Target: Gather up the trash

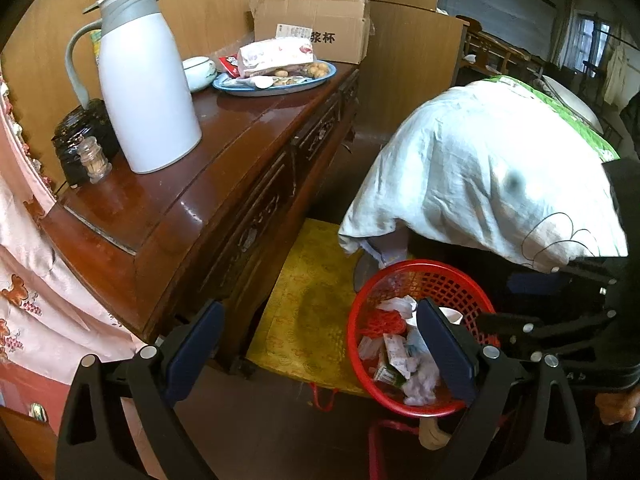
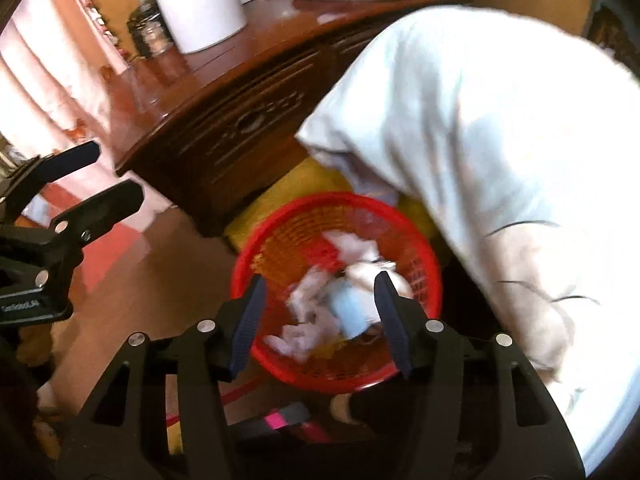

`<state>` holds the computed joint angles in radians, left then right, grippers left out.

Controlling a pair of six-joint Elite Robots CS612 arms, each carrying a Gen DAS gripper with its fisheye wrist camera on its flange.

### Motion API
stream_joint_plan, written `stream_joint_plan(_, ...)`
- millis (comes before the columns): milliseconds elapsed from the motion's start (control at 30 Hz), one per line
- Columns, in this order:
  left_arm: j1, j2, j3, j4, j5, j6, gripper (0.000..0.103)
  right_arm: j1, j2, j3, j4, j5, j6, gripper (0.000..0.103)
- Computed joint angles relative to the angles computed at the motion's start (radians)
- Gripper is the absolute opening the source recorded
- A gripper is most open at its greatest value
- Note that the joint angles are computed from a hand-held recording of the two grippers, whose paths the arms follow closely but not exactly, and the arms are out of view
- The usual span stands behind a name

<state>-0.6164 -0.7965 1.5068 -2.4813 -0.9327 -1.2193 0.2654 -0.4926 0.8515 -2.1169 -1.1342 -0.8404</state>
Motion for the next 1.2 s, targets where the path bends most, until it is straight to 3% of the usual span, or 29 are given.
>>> stream_joint_plan(267,-0.019,-0.009,-0.008,-0.012,0.008,0.039,0.095,-0.023,-0.080,0.117,-0.107,-0.020,0.061,0.056)
stream_joint_plan(633,-0.078,-0.042,-0.031,-0.010,0.050,0.067,0.097,-0.093,-0.207,0.324,-0.352,0.074,0.216,0.079)
stream_joint_plan(833,-0.113,-0.038,-0.071,0.162,0.105,0.037,0.097,-0.112,-0.239,0.387,-0.304,0.075,0.188,0.086)
stream_joint_plan(1000,-0.125,-0.042,-0.077,0.246,0.157,0.016,0.097,-0.111,-0.260,0.434,-0.363,0.033,0.189,0.088)
stream_joint_plan(1200,-0.126,-0.047,-0.061,0.251,0.168,0.014,0.097,-0.114,-0.267,0.448,-0.384,0.035,0.225,0.089)
